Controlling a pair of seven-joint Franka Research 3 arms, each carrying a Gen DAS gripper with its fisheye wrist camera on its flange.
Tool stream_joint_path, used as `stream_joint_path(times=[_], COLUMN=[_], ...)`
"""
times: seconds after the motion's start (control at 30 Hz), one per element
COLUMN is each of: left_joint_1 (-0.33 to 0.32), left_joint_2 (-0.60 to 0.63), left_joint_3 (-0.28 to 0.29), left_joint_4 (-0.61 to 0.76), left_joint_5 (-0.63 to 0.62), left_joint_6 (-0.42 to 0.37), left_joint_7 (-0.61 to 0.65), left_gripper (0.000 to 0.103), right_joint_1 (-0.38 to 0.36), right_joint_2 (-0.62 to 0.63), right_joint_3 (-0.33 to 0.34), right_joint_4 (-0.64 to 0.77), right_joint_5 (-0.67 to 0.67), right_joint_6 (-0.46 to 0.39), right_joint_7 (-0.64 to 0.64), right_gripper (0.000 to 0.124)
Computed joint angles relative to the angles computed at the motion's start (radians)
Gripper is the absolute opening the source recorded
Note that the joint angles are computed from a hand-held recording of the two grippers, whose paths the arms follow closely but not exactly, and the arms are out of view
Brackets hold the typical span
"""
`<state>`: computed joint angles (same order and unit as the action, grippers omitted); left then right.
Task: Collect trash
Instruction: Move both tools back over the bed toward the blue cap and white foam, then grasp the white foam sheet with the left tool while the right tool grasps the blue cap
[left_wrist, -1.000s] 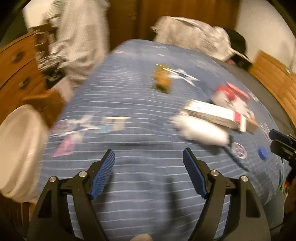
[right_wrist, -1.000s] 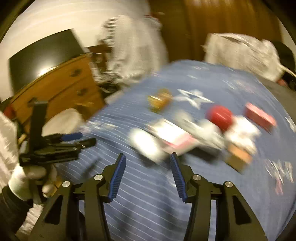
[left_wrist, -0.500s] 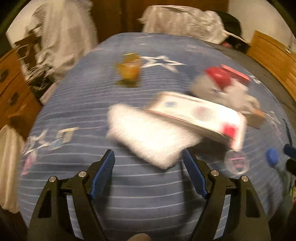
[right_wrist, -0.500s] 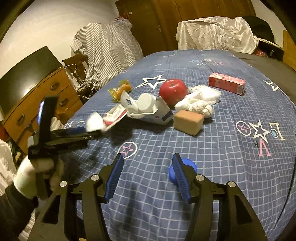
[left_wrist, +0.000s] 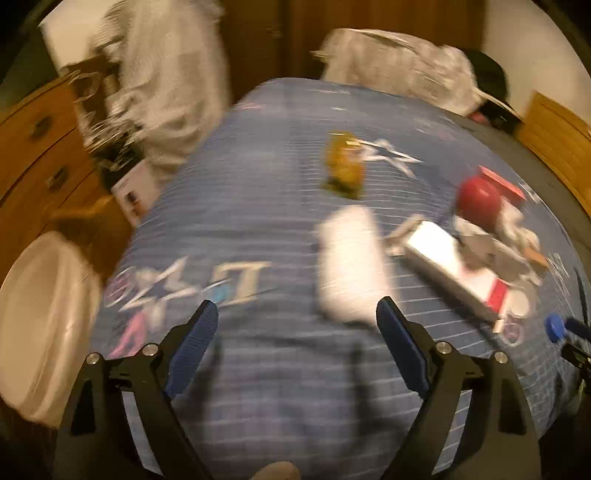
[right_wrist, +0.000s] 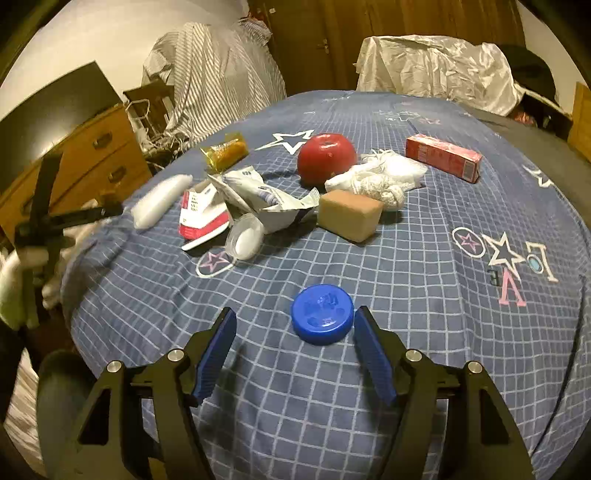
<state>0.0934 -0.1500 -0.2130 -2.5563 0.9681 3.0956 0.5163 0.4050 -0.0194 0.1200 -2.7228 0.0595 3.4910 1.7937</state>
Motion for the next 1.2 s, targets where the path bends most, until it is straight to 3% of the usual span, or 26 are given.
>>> stream_joint_path(times=[0.07,0.17,0.3,0.43,0.57,0.63,0.7,0.77,0.9,1.0,1.2], left_joint_1=[-0.014,-0.065,-0.112,-0.127,-0.145,-0.151,-0.154,-0.159,-0.169,-0.164,-0.116], left_joint_2=[0.043,0.101,0.13,0.147,0.199,0.21,0.212,0.21,0.204,0.155,-0.016], left_joint_3=[-0.022,0.0,0.035,0.063,0.072,0.084,0.094,0.101,0.116,0.117,0.046], left_joint_4=[0.046,0.101,0.134,0.152,0.189,0.187,0.182,0.182,0.184,0.163,0.077], left_joint_5=[0.025,-0.008,0.028,0.033,-0.074,-0.095,-0.113,-0.107,-0.006,0.144,0.429], left_joint_6=[-0.021,-0.068,-0.125,-0.14,-0.16,-0.144,-0.125,-0.123,-0.127,-0.125,-0.093], left_joint_7=[-0.003,0.043,-0.016,-0.032,0.071,0.087,0.104,0.097,0.007,-0.149,-0.458], left_gripper=[0.086,0.087,0.087,0.086,0.063,0.06,0.05,0.048,0.047,0.047,0.047], right_joint_1=[0.01,0.007,-0.004,0.048,0.073,0.125,0.183,0.191,0.188,0.177,0.177], right_joint_2=[0.011,0.036,0.069,0.102,0.118,0.13,0.144,0.151,0.162,0.155,0.104], right_joint_3=[0.028,0.019,0.022,0.01,0.002,-0.021,-0.045,-0.038,-0.007,0.015,0.051], right_joint_4=[0.015,0.039,0.063,0.094,0.109,0.128,0.151,0.157,0.151,0.135,0.094], right_joint_5=[0.149,0.144,0.124,0.28,0.372,0.49,0.626,0.674,0.719,0.715,0.734], right_joint_6=[0.0,-0.011,-0.015,-0.014,-0.007,-0.005,0.006,0.023,0.082,0.114,0.206], right_joint_7=[-0.13,-0.134,-0.134,-0.262,-0.33,-0.43,-0.544,-0.581,-0.596,-0.574,-0.537], right_gripper=[0.072,0.072,0.072,0.068,0.06,0.055,0.048,0.042,0.041,0.041,0.041])
